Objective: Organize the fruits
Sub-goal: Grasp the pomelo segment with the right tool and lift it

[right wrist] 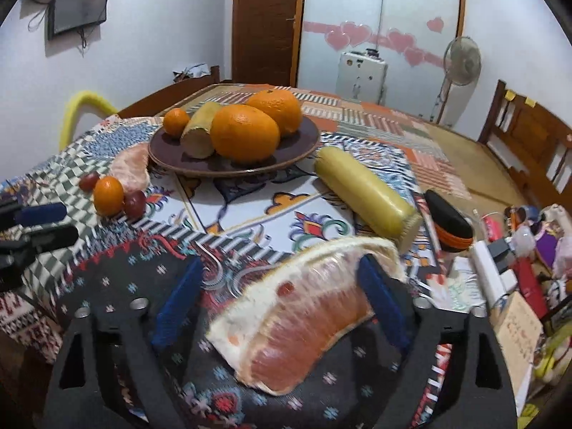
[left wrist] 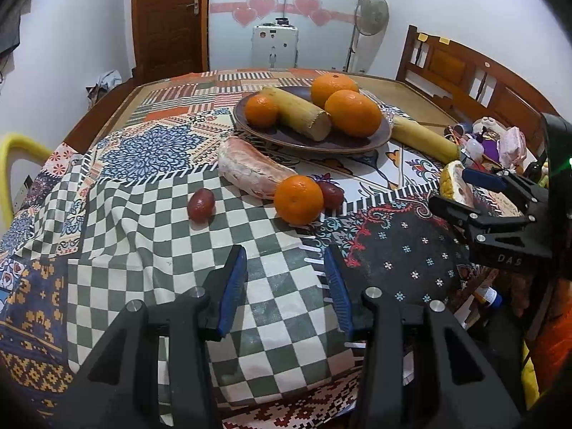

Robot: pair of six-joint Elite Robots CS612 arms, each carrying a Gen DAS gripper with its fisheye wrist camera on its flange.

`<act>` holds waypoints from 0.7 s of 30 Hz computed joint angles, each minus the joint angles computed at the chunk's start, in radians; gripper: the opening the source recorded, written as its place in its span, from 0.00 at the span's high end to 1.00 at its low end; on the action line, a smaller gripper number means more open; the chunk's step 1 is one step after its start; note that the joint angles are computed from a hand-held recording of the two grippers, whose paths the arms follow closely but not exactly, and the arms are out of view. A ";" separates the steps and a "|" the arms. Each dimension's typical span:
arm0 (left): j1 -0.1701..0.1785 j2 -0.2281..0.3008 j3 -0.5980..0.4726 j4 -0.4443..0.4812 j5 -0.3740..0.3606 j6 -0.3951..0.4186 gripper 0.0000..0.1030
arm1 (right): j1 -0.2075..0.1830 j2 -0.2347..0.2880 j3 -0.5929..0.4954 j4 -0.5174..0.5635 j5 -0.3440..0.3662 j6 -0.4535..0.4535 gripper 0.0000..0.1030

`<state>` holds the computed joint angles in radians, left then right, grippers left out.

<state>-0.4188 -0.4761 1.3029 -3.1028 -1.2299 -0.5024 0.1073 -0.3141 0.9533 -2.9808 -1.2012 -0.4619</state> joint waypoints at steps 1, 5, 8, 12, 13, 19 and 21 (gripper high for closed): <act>0.000 0.001 -0.002 0.001 -0.002 0.004 0.56 | -0.002 -0.003 0.005 0.003 0.000 -0.006 0.22; -0.003 0.008 -0.019 0.007 -0.009 0.022 0.56 | -0.020 -0.019 0.034 0.022 0.021 -0.014 0.26; -0.002 0.015 -0.035 0.015 -0.011 0.021 0.56 | -0.034 -0.028 0.041 0.071 0.054 -0.008 0.29; 0.002 0.026 -0.062 0.025 -0.012 0.017 0.57 | -0.040 -0.033 0.041 0.097 0.069 -0.006 0.32; 0.002 0.029 -0.068 0.027 -0.012 0.018 0.57 | -0.039 -0.033 0.040 0.101 0.070 -0.005 0.32; 0.004 0.050 -0.117 0.063 0.014 0.018 0.61 | -0.035 -0.013 0.004 0.117 0.099 0.065 0.25; 0.005 0.055 -0.128 0.070 0.024 0.022 0.62 | -0.030 -0.002 -0.015 0.113 0.093 0.081 0.21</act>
<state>-0.4141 -0.4208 1.1746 -3.0327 -1.2058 -0.4805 0.0769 -0.3158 0.9379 -2.8679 -1.1081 -0.3814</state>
